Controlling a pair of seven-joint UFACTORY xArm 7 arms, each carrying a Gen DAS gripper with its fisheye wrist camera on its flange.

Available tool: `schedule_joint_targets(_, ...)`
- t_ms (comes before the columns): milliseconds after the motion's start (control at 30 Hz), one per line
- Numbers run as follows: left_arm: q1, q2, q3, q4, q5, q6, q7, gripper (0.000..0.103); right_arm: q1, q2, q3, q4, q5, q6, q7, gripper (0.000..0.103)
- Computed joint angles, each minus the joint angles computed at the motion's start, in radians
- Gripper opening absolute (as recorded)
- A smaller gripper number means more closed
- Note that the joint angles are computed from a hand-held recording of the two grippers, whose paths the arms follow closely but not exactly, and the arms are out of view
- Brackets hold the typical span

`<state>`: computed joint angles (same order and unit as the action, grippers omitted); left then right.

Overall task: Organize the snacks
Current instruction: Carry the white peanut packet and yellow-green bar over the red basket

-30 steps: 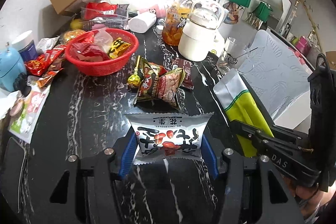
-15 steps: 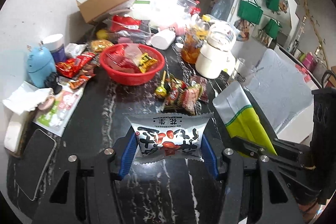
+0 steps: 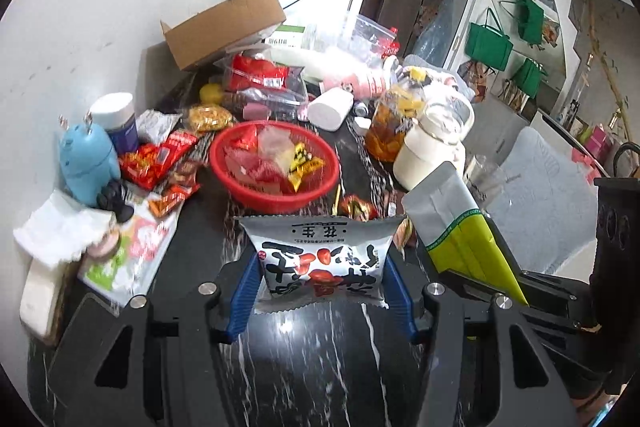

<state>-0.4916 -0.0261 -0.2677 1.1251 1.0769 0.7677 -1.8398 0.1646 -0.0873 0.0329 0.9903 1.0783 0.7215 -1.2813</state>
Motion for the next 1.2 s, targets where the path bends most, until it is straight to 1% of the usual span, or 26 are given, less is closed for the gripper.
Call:
schedule_joint_targets(233,0.043,0.036,0.047,0.061,0.045,-0.054,0.052,0.056,0.002,0.11,0.035,0.146,-0.021,-0.02,0.039,0.007)
schedule_joint_targets(533,0.091,0.104,0.117,0.156,0.078,-0.123,0.106,0.056,-0.021,0.293,0.107,0.389,-0.104,-0.041,0.136,0.007)
schedule_joint_targets(700,0.11,0.15,0.156,0.218,0.07,-0.15,0.16,0.056,-0.029,0.417,0.153,0.55,-0.185,-0.048,0.209,0.007)
schedule_joint_targets(933,0.118,0.214,0.209,0.308,0.058,-0.155,0.227,0.056,-0.03,0.588,0.211,0.783,-0.317,-0.03,0.313,0.007)
schedule_joint_targets(1033,0.121,0.236,0.228,0.334,0.044,-0.16,0.248,0.056,-0.03,0.637,0.234,0.852,-0.356,-0.024,0.339,0.007)
schedule_joint_targets(1200,0.124,0.271,0.254,0.357,-0.004,-0.172,0.29,0.056,-0.01,0.711,0.25,0.958,-0.431,-0.012,0.388,0.007)
